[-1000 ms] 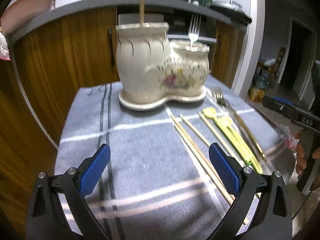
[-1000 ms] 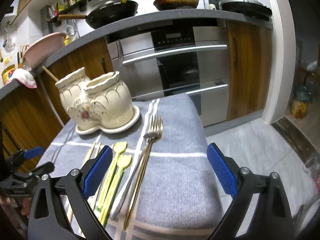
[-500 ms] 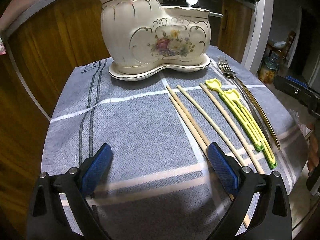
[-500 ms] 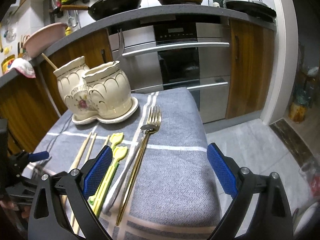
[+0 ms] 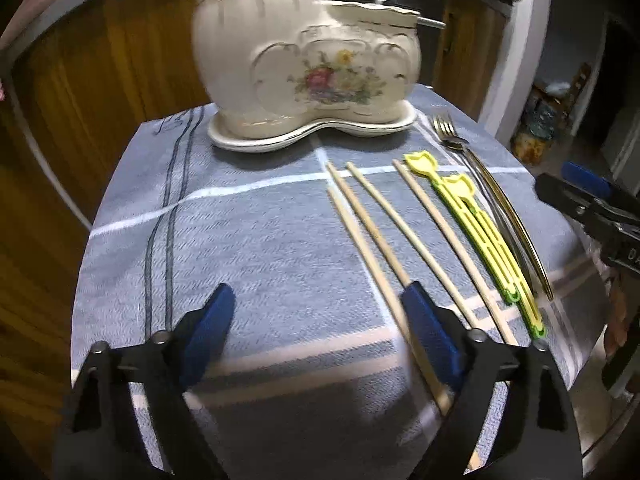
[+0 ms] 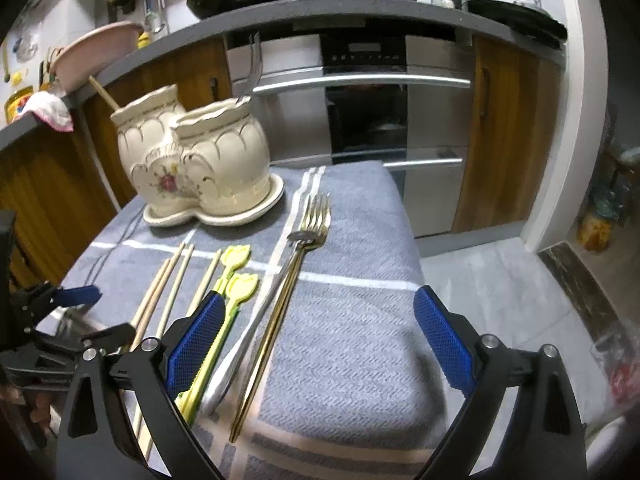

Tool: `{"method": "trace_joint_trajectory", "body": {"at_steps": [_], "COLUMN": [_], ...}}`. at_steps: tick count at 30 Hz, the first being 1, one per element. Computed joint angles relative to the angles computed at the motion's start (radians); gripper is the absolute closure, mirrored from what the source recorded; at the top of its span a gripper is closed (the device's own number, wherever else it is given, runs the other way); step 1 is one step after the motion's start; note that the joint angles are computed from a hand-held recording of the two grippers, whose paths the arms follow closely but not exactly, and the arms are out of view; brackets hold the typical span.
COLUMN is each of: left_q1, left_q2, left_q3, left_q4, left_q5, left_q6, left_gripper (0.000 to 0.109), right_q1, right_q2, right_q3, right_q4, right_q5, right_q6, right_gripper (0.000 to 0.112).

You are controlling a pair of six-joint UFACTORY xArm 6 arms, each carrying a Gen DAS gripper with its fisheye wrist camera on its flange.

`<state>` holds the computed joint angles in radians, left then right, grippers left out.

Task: Organize utensils
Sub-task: 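Grasp another chopstick with the left tool while the right tool grasps a gold fork, then lower the chopstick into the tall cup while the right tool drops the gold fork in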

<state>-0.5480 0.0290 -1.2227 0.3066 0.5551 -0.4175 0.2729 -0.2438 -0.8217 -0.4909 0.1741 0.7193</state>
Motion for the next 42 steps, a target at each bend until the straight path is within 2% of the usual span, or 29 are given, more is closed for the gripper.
{"method": "trace_joint_trajectory", "body": {"at_steps": [2, 3, 5, 8, 13, 18, 21, 28, 32, 35, 37, 42], "left_q1": [-0.003, -0.001, 0.009, 0.023, 0.043, 0.055, 0.065, 0.079, 0.084, 0.082, 0.079, 0.082], "left_q2": [-0.001, -0.001, -0.002, -0.009, -0.018, -0.018, -0.005, 0.026, 0.056, 0.081, 0.097, 0.095], "left_q3": [-0.001, -0.002, -0.009, -0.005, 0.004, 0.000, -0.017, -0.060, -0.099, -0.128, -0.144, -0.127], "left_q4": [-0.019, -0.038, -0.057, -0.084, -0.085, -0.090, -0.104, -0.172, -0.213, -0.217, -0.202, -0.206], "left_q5": [-0.010, -0.010, 0.000, 0.004, 0.009, 0.020, 0.031, 0.051, 0.067, 0.073, 0.068, 0.033], "left_q6": [0.051, 0.072, 0.104, 0.144, 0.201, 0.237, 0.263, 0.324, 0.352, 0.359, 0.356, 0.370], "left_gripper": [0.049, 0.055, 0.080, 0.098, 0.100, 0.101, 0.101, 0.100, 0.100, 0.100, 0.100, 0.101], "right_q1": [0.014, 0.024, 0.039, 0.064, 0.077, 0.066, 0.054, 0.030, 0.015, 0.016, 0.012, 0.004], "right_q2": [0.006, 0.010, 0.017, 0.029, 0.058, 0.079, 0.120, 0.229, 0.276, 0.298, 0.302, 0.283], "right_q3": [-0.004, -0.006, -0.007, -0.016, -0.056, -0.103, -0.161, -0.300, -0.357, -0.384, -0.381, -0.343], "right_q4": [0.068, 0.125, 0.235, 0.397, 0.434, 0.347, 0.343, 0.348, 0.377, 0.345, 0.386, 0.366], "right_q5": [0.016, 0.025, 0.030, 0.034, 0.092, 0.159, 0.205, 0.283, 0.299, 0.307, 0.288, 0.230], "right_q6": [-0.063, -0.119, -0.218, -0.367, -0.412, -0.329, -0.318, -0.310, -0.337, -0.339, -0.380, -0.345], "right_gripper": [0.044, 0.049, 0.065, 0.081, 0.103, 0.103, 0.103, 0.094, 0.094, 0.097, 0.104, 0.106]}}
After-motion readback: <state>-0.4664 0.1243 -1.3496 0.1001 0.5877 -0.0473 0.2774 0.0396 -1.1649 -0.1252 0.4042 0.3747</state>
